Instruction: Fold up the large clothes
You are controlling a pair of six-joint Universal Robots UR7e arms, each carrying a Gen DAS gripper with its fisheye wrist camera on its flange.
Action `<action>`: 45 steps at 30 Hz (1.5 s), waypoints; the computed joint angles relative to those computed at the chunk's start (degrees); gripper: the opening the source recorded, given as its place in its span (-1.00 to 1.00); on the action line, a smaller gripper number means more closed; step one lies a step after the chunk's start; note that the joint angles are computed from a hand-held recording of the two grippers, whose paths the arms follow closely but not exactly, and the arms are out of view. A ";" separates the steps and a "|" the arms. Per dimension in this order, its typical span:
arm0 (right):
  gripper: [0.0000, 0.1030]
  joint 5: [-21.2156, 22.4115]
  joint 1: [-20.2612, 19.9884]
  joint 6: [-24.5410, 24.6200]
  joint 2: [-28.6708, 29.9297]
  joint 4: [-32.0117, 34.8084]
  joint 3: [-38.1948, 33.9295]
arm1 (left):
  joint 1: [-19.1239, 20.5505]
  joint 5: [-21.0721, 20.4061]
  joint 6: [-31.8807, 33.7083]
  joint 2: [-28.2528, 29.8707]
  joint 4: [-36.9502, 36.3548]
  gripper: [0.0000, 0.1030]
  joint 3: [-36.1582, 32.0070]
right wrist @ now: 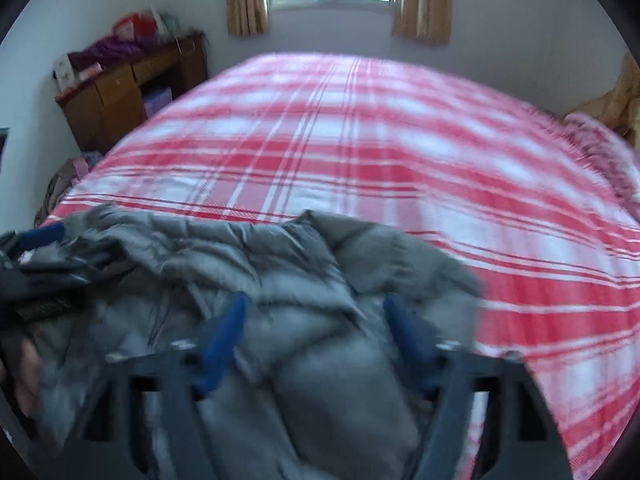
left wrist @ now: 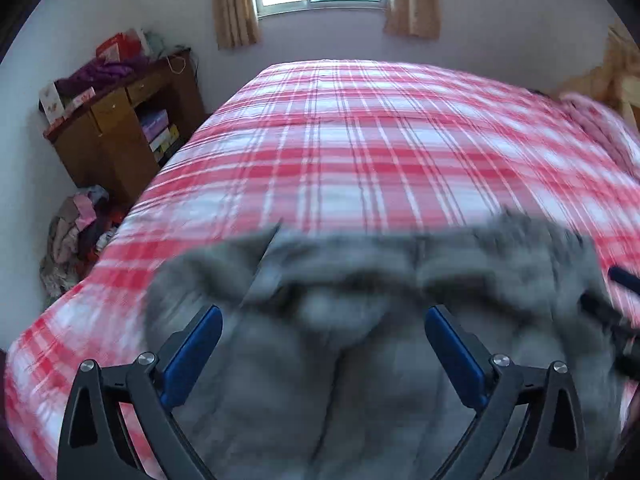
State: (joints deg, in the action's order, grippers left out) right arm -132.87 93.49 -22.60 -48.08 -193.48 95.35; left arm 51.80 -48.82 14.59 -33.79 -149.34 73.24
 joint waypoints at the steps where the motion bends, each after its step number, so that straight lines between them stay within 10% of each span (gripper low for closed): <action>1: 0.53 0.12 0.25 0.50 -2.31 -0.99 4.01 | -0.33 0.97 1.28 -3.49 -2.73 0.97 5.80; 8: 0.53 -1.53 0.53 6.76 -11.34 -10.42 27.43 | -1.37 7.62 4.64 -21.59 -16.53 0.97 36.17; 15: 0.53 -4.80 2.69 11.49 -12.58 -23.32 43.24 | -2.23 9.42 -2.57 -35.22 -14.52 0.97 51.49; 31: 0.52 -6.11 6.59 19.00 -6.91 -41.78 57.25 | -1.53 6.48 -11.49 -48.19 -4.68 0.97 61.81; 36: 0.21 -6.09 8.89 21.94 -3.79 -45.71 60.01 | 0.01 1.91 -12.84 -51.79 -0.27 0.94 62.38; 39: -0.27 -3.43 8.98 22.76 -2.09 -48.44 61.53 | 1.64 -3.49 -12.72 -53.89 1.75 0.30 61.98; 41: -0.60 0.55 8.23 23.37 -2.08 -49.72 62.81 | 0.88 -5.37 -11.52 -55.32 2.27 -0.47 62.50; 45: -0.74 1.09 11.02 24.22 -2.47 -49.58 62.95 | -3.13 -3.44 -9.82 -58.70 1.80 -0.75 64.65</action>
